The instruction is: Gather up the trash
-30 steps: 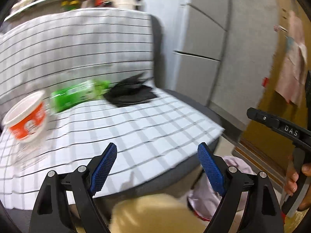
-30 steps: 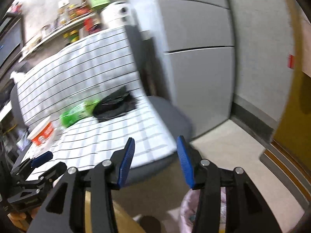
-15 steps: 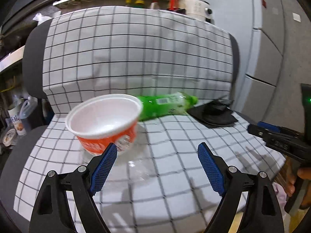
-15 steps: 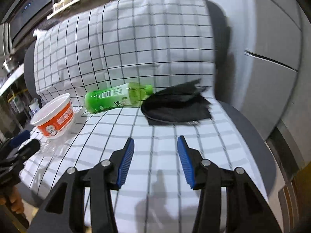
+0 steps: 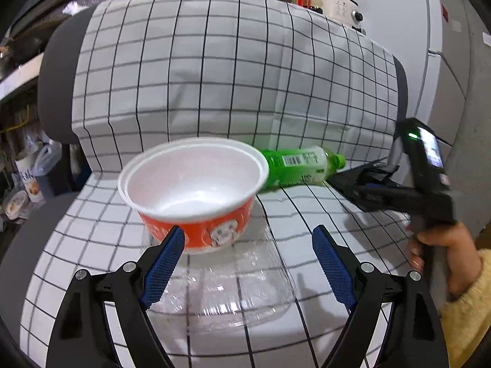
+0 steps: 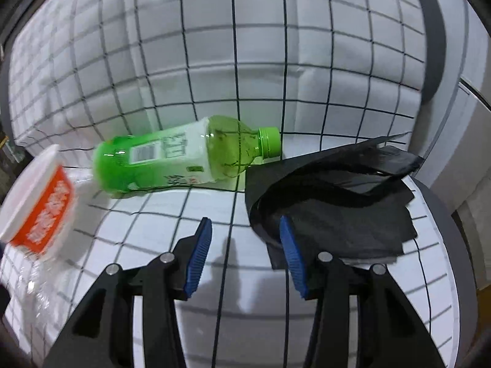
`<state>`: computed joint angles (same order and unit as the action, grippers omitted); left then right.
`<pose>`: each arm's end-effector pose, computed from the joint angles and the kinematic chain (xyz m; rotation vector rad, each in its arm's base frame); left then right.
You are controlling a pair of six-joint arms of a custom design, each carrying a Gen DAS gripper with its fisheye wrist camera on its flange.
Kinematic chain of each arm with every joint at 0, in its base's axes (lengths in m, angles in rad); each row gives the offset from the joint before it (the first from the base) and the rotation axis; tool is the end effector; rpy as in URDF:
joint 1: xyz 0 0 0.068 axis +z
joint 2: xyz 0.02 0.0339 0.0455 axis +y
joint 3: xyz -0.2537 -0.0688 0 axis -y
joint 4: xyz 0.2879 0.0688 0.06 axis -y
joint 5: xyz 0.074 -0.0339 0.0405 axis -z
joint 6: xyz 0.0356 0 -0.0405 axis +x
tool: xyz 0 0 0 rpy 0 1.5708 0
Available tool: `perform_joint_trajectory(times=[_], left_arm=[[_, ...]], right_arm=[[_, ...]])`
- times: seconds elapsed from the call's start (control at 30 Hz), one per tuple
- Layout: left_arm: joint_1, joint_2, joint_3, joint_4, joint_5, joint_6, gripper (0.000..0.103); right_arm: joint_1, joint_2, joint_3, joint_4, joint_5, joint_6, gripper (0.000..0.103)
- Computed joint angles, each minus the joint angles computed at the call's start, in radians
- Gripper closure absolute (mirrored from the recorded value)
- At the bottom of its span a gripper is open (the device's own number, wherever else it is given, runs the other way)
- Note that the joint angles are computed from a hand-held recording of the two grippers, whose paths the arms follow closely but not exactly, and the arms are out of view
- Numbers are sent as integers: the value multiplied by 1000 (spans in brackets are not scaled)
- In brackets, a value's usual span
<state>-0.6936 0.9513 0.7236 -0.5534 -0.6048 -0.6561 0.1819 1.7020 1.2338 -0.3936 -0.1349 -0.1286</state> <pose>0.1975 -0.1379 0.2408 -0.2414 2.1754 -0.0364 0.4007 0.0786 0.2057 -0.4358 2.3915 0.1881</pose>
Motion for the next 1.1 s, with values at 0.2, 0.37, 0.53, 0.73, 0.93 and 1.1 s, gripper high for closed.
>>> perform_joint_trajectory(times=[0.2,0.37,0.53,0.73,0.93,1.1], left_arm=[[-50,-24,-17,-39,-8,-42,18],[-125,-86,-9,-144,-86,-107,18],[-232,-140,16,-335,-196,-234,18],[-342,-123,43,-463,-243,-402,18],[-406,-3,87,-383,-224,-390,18],[-433,111,136,-297,-200,-353,18]], right_arm=[[10,11,5,-7,43,-26,94],[-19,-228,-188,-13,-61,-128,96],[-100,-532,-367,-196,-290,-252,96],[-227,-760,-476,-452,-434,-409,96],[-485,-865,-498,-677,-510,-646,72],[-717,-883,-506,-749,-618,-735,53]])
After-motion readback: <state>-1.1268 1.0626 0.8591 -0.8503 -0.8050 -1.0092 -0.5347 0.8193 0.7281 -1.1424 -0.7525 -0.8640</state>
